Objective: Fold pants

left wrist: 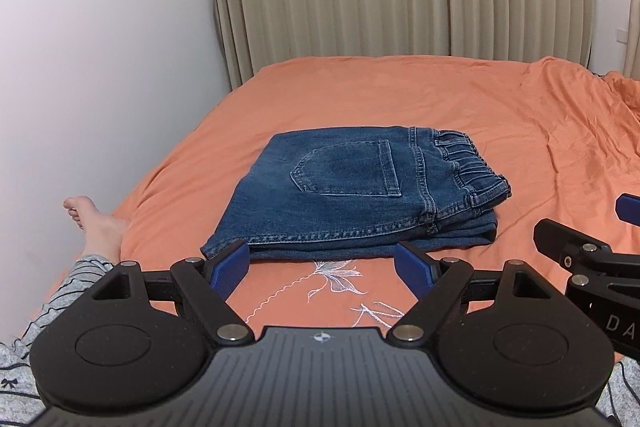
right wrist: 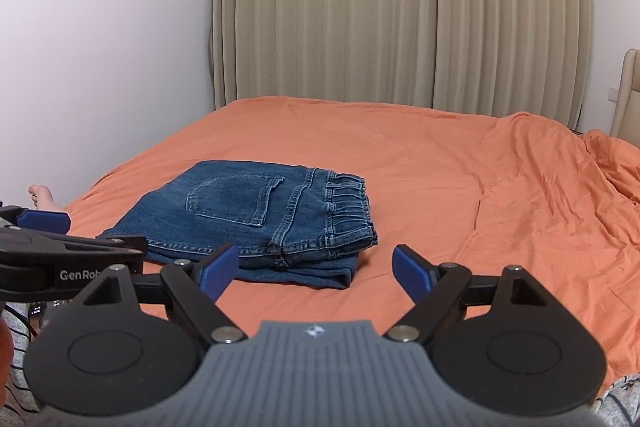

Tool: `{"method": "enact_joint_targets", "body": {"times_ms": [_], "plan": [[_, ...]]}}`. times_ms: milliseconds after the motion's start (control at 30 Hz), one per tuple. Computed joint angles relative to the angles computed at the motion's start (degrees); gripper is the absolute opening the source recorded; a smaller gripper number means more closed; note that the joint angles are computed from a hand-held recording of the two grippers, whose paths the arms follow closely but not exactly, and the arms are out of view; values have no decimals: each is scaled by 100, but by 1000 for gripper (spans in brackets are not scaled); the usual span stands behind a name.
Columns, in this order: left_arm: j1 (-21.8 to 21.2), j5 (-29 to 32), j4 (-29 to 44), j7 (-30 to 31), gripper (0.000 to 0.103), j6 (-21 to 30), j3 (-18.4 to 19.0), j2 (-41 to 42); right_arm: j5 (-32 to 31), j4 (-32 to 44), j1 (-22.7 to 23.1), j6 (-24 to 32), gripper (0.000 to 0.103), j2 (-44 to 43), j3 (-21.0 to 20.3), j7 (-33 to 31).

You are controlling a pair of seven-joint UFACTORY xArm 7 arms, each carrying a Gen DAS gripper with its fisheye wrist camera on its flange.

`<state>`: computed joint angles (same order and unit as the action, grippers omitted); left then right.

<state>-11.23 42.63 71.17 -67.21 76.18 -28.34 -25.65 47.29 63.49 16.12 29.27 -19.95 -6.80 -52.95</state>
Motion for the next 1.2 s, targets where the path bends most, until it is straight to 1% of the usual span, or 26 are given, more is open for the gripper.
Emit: {"method": "enact_joint_targets", "body": {"times_ms": [333, 600, 1100, 1200], "plan": [[-9, 21, 62, 55, 96, 76, -13, 18, -58, 18, -54, 61, 81, -3, -4, 208], [-30, 72, 113, 80, 96, 131, -33, 57, -11, 10, -49, 6, 81, 14, -3, 182], [-75, -2, 100, 134, 96, 86, 35, 63, 4, 88, -65, 12, 81, 63, 17, 262], [-67, 35, 124, 132, 96, 124, -3, 78, 20, 78, -60, -4, 81, 53, 20, 254]]}}
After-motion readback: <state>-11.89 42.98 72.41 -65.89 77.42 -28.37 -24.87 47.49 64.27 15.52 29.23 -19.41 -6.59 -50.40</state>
